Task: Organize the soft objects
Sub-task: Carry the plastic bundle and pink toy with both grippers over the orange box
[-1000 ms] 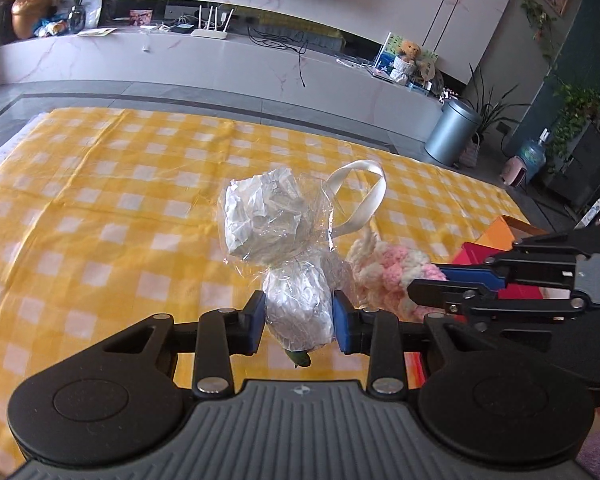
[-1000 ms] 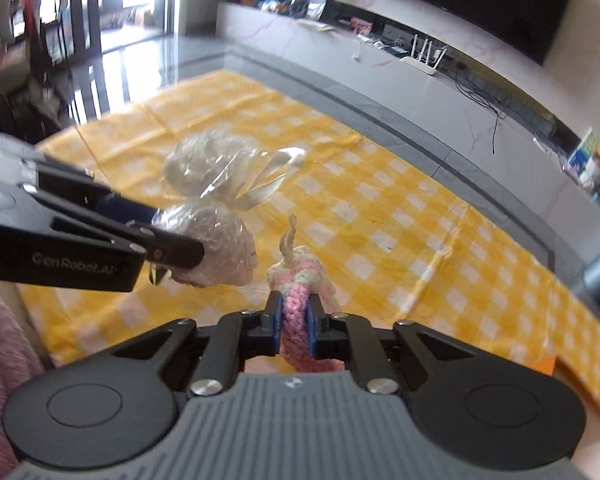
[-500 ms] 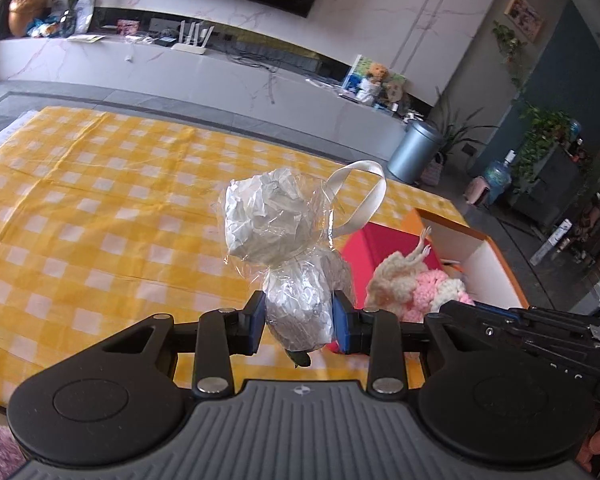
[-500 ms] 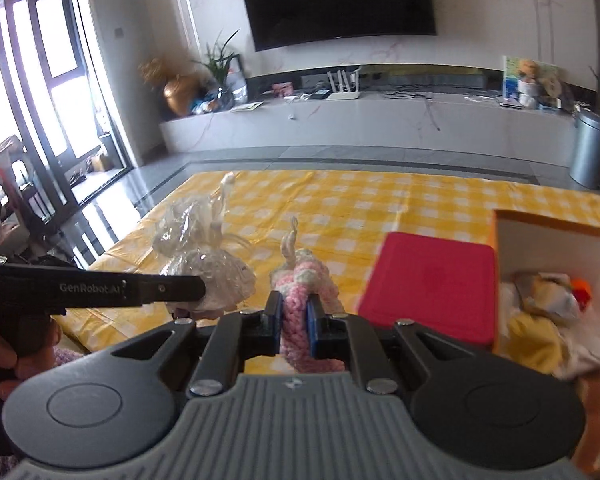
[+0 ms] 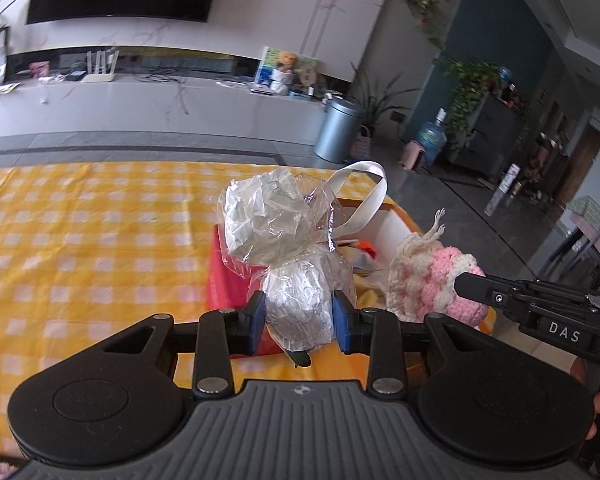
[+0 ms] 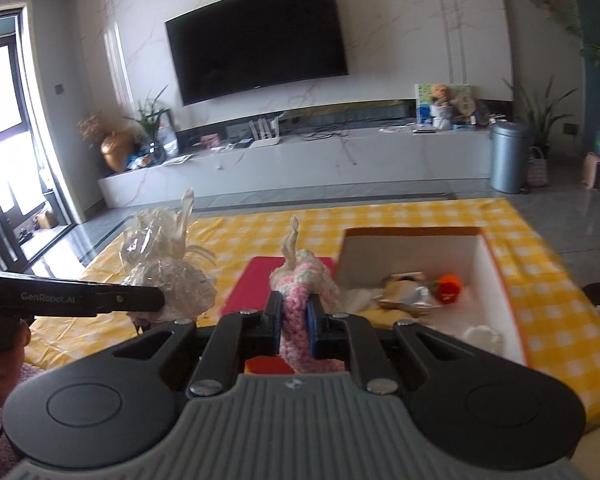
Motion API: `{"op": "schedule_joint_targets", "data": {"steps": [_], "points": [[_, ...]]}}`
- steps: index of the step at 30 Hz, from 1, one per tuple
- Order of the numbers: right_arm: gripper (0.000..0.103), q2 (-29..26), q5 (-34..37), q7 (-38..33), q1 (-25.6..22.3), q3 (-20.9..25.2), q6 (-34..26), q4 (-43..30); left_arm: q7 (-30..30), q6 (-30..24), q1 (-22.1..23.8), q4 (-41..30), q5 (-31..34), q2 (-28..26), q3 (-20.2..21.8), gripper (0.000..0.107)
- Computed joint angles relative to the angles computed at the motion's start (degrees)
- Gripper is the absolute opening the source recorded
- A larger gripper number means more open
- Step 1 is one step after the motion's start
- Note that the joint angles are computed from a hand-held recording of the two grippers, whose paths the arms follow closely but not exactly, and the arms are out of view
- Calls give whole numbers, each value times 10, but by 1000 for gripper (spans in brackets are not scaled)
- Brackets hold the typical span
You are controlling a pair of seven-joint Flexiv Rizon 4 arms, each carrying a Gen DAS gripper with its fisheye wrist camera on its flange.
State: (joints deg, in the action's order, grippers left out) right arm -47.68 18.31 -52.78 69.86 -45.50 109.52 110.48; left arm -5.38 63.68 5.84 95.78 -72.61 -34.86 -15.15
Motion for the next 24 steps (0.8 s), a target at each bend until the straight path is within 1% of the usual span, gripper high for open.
{"op": "schedule_joint_targets", "data": {"steps": [3, 7, 10, 14, 16, 19, 22, 24], "points": [[10, 5, 12, 0, 4, -15, 3, 26, -10, -9, -12, -16, 31, -9, -1, 39], [10, 15, 15, -3, -12, -10, 7, 46, -40, -33, -23, -44, 99, -29, 0, 39], [10, 24, 8, -7, -39, 9, 4, 49, -78, -49, -34, -64, 161, -43, 4, 39], [10, 31, -10, -9, -86, 46, -4, 42, -128, -77, -45, -103, 238, -70, 6, 39], [10, 30, -16, -5, -100, 55, -15, 38, -149, -90, -51, -124, 273, -84, 7, 39], [10, 24, -24, 13, -107, 50, -35, 38, -176, -105, -61, -148, 319, -101, 11, 39], [10, 20, -41, 31, -115, 49, -46, 43, -214, -129, -77, -173, 375, -117, 28, 39], [11, 10, -55, 38, -107, 35, -59, 47, -236, -137, -88, -187, 413, -127, 43, 39]]}}
